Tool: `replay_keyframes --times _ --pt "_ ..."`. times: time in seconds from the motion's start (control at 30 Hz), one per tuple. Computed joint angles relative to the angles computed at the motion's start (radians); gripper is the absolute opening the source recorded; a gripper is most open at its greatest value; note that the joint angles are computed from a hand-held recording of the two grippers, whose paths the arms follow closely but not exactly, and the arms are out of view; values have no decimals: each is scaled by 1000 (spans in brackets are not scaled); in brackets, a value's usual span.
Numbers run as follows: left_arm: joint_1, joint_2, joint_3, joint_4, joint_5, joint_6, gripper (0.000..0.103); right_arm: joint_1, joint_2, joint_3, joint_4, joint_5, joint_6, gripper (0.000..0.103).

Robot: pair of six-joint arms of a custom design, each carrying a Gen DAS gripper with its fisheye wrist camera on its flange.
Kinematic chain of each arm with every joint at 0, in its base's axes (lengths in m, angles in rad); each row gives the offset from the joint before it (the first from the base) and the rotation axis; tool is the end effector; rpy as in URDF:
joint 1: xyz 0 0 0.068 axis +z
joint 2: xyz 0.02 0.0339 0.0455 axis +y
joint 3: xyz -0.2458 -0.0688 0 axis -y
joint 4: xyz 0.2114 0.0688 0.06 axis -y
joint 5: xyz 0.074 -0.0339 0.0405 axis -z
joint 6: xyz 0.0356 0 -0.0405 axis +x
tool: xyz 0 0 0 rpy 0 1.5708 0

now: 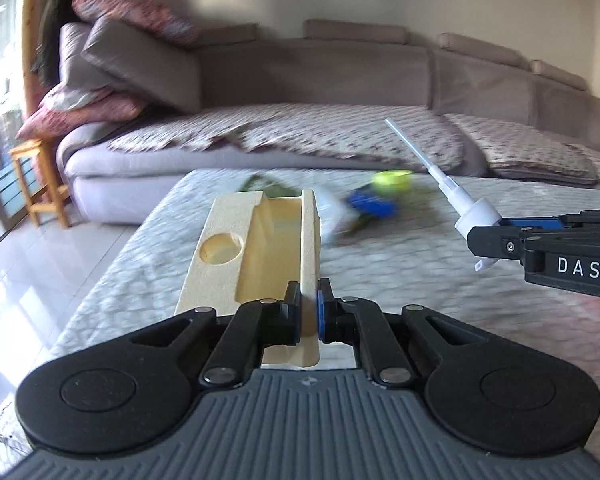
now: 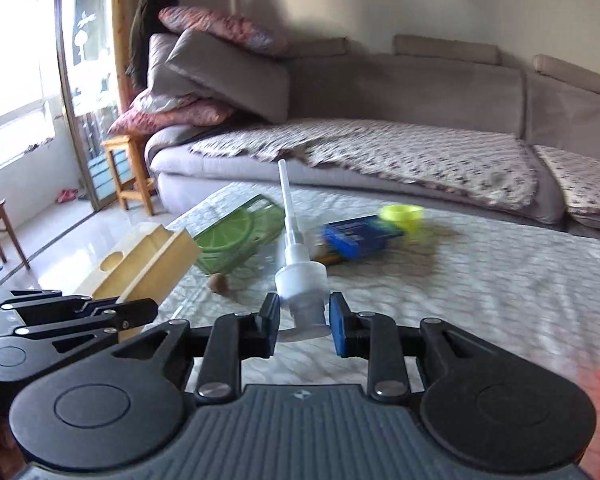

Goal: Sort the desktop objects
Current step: 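Grasp the wooden block with the left gripper while the right gripper grasps the pump bottle, then carry the wooden block and white pump bottle into the orange box and open both grippers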

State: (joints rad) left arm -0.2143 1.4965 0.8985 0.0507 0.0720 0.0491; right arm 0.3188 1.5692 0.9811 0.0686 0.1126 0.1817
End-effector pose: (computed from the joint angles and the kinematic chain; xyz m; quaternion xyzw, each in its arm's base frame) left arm 0.2963 -0.0671 0.2322 0.1319 0.8615 -0.0717 0.4851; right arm 0.3087 0.0977 0.2376 -0.0310 0.8635 0.0769 0.4974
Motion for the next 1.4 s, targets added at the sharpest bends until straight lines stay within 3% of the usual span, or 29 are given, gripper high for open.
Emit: replay_keyframes --times 0.17,0.33,0.6,1.03,1.23,1.4 --pt "-165 -77 -13 -24 -62 -32 10 -159 -255 -172 -38 -67 -42 24" --pt "-340 -87 32 -53 -132 -65 10 -408 -464 -263 -132 -205 -96 25" --pt "-505 -38 97 -63 -170 -89 10 -790 -645 -307 -284 -428 -224 25" --pt "-635 46 185 -59 -131 -51 10 -1201 -685 -316 -364 -669 -408 25" --pt "-682 120 245 -56 -111 -46 10 -1372 -621 -316 -362 -763 -478 25" --pt "-709 214 350 -72 -125 -72 10 -1427 -534 -306 -294 -768 -485 25"
